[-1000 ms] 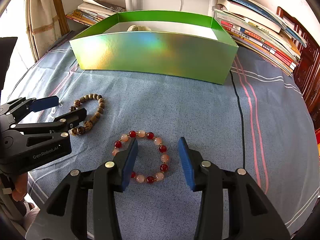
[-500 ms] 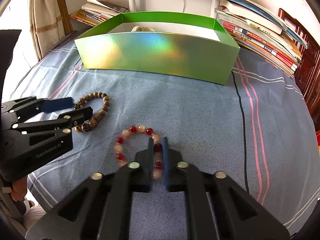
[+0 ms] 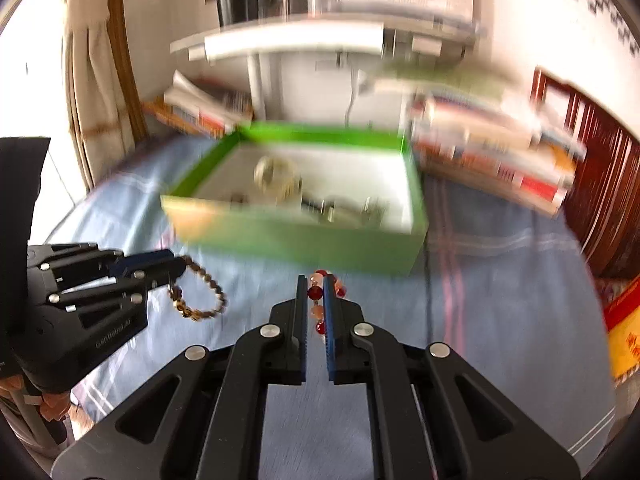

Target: Organize jewelry

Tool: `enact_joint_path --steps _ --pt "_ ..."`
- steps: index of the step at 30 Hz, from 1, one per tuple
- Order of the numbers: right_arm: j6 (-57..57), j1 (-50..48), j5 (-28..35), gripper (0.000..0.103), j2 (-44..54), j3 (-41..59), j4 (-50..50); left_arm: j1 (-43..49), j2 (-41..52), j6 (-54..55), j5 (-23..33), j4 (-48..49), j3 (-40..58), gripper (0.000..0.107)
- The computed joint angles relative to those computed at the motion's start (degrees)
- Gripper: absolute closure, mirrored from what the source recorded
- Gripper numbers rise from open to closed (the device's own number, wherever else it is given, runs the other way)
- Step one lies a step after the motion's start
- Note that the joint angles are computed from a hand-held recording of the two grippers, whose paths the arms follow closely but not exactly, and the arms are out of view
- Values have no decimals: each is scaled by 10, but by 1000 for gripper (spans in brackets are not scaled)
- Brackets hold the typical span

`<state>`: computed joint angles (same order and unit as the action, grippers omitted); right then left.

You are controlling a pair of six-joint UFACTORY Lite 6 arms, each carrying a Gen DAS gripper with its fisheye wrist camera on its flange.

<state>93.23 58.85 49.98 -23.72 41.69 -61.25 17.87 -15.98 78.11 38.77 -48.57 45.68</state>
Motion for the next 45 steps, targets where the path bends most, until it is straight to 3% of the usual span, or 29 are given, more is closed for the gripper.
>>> enact_joint_path --steps 5,12,16,23,24,25,26,28,30,33,38,43,45 --pt "-97 -102 -51 95 28 100 3 -28 50 -59 24 11 136 96" --pt "-193 -278 -197 95 175 207 67 -110 245 -229 -12 107 360 96" --pt "-225 -335 -255 95 248 225 119 -131 332 -282 -39 148 413 96" --pt "-213 -349 -273 95 303 233 112 -143 398 -311 -61 183 435 96" --pt "-191 -343 -268 94 298 228 87 -142 397 -307 -62 178 433 95" --pt "-182 -337 -260 86 295 228 75 -140 393 -301 -66 173 428 93" --pt "-170 -329 -248 73 287 225 60 -138 382 -286 -74 158 415 80" --pt "-145 -317 -235 61 263 210 39 -134 360 -252 -97 126 390 54" --pt "-133 -300 -220 56 226 187 29 -131 324 -229 -124 109 353 54" --pt "-90 -262 -181 45 168 147 -6 -112 271 -171 -116 62 305 53" --pt "14 -165 -78 17 59 64 -76 -59 130 -11 -120 -80 165 36" --pt "86 -67 35 3 5 18 -106 2 31 70 -68 -157 79 22" --pt "100 -45 60 3 -2 6 -107 21 3 85 -54 -172 54 19"
